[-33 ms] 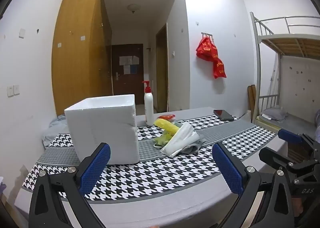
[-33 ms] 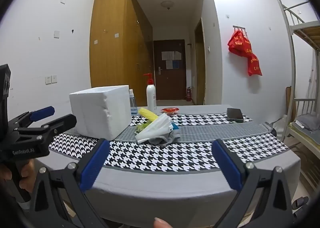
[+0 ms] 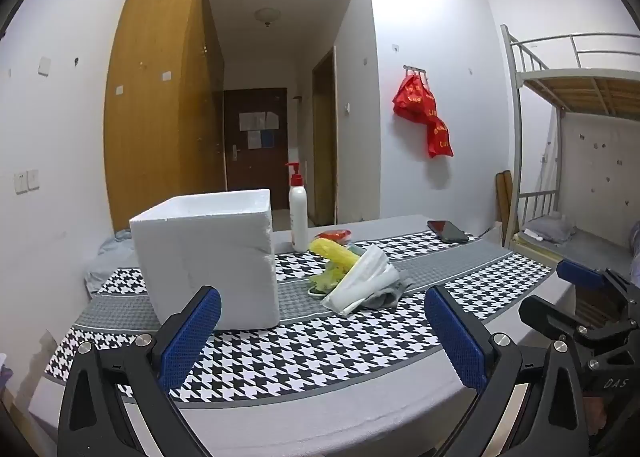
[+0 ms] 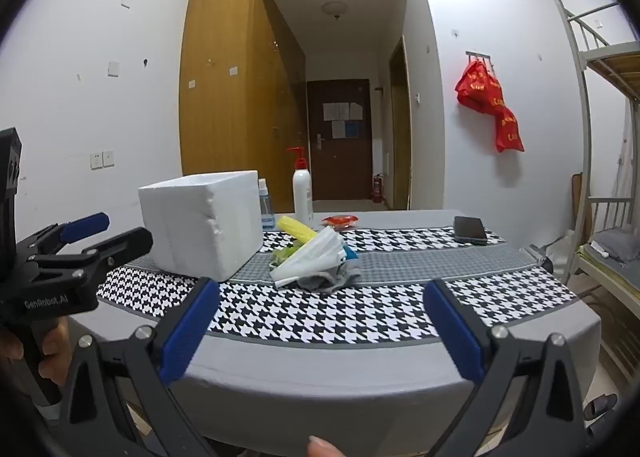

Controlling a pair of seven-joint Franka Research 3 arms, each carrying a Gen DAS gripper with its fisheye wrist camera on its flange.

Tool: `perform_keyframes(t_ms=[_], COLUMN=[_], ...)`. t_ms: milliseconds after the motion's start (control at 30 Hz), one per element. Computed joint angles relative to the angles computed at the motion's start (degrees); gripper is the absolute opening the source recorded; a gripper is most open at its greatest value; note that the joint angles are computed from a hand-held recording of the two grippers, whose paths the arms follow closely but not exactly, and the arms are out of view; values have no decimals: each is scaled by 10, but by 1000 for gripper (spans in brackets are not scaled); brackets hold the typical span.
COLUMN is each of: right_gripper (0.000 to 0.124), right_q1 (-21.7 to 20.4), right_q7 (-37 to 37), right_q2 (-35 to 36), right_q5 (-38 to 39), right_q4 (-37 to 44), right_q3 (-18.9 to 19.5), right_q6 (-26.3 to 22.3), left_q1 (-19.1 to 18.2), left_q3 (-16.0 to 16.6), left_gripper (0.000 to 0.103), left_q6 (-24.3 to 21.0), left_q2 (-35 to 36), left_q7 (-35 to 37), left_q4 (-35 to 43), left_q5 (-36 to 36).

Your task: Organize soft objects

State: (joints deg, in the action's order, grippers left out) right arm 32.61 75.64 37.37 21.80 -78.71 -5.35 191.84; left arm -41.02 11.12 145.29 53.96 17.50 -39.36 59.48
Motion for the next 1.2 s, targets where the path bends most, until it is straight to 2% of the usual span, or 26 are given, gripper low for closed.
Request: perform_keyframes(t_ms=[233, 267, 333, 433, 467, 500, 567, 633, 900, 1033, 1200], right_gripper=[103, 103, 103, 103, 103, 103, 103, 103, 103, 103, 103], right_q1=[4, 6, -2, 10, 12, -4, -14, -15, -12, -15, -15], right_q7=[2, 3, -1, 6, 1, 6, 4, 4, 12, 14, 16], right_q2=[2, 4, -5, 5, 10, 5, 5, 6, 11, 10, 11], right_q5=[4, 5, 3, 5, 12, 0, -5, -5, -4, -9, -10], right_q4=[3, 5, -9, 6, 15, 8, 7, 8, 18, 16, 21], right_q3=[-7, -9, 2, -13, -14, 4, 17, 18, 11, 14, 13], right_q6=[-2, -4, 2, -6, -10, -4, -1, -1, -8, -8, -12], left_q1=[4, 0, -1, 2, 2, 0, 2, 5, 2, 6, 5], left_q3=[-4, 6, 6, 3, 7, 10, 9, 9, 13, 10, 35], left_gripper=[102, 102, 102, 102, 102, 102, 102, 102, 102, 102, 102], left_q6=[0, -21, -29, -46, -43, -37, -42, -47, -42, -51, -58], left_q2=[19, 13, 21, 53, 54, 43, 53, 65, 46, 60, 87], left_q7=[15, 5, 9, 35, 37, 23, 31, 46, 31, 42, 68], left_q4=[27, 24, 38, 92, 91, 71, 87, 106, 77, 101, 144], left_q5=[-22, -19, -18, -35, -40, -35, -41, -55, -48, -58, -103])
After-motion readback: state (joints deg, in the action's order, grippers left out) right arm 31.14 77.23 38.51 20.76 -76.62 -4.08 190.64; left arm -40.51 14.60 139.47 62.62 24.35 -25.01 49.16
